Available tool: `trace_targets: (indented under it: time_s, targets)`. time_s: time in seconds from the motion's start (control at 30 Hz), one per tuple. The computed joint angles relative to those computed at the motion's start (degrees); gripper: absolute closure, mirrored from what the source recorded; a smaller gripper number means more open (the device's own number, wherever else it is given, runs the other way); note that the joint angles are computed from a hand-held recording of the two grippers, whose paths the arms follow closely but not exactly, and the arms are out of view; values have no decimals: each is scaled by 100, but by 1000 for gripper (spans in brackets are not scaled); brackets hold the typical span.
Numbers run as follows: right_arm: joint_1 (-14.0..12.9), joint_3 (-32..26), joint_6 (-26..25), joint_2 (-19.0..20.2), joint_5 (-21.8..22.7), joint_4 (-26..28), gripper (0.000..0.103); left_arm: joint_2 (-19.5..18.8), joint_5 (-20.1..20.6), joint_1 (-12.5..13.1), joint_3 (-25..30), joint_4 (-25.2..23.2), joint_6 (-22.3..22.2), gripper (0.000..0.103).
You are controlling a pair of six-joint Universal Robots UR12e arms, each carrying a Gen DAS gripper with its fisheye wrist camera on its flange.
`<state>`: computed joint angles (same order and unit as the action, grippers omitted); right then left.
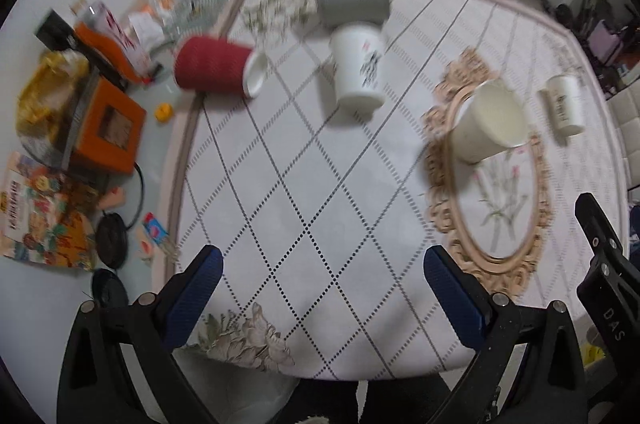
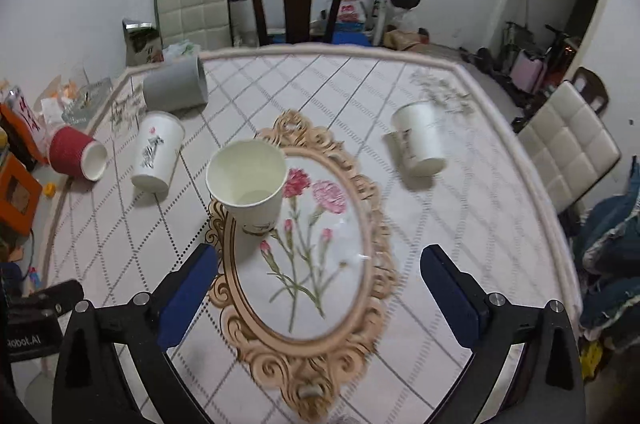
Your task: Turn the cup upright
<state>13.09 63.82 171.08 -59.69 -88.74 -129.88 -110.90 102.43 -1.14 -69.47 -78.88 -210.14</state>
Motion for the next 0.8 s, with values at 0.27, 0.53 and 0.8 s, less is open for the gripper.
trace_targets:
  time_s: [0.27, 0.53, 0.8]
  targets:
    - [-138, -34, -46, -566, 83, 226, 0, 395, 440, -155, 9, 513, 70, 1]
    - [-325, 84, -202, -1056, 424, 347, 0, 680, 880, -431, -23, 671, -157, 1]
    - [-528, 310, -323, -1458, 736, 493, 0, 905, 1219, -680, -75, 649, -341, 1]
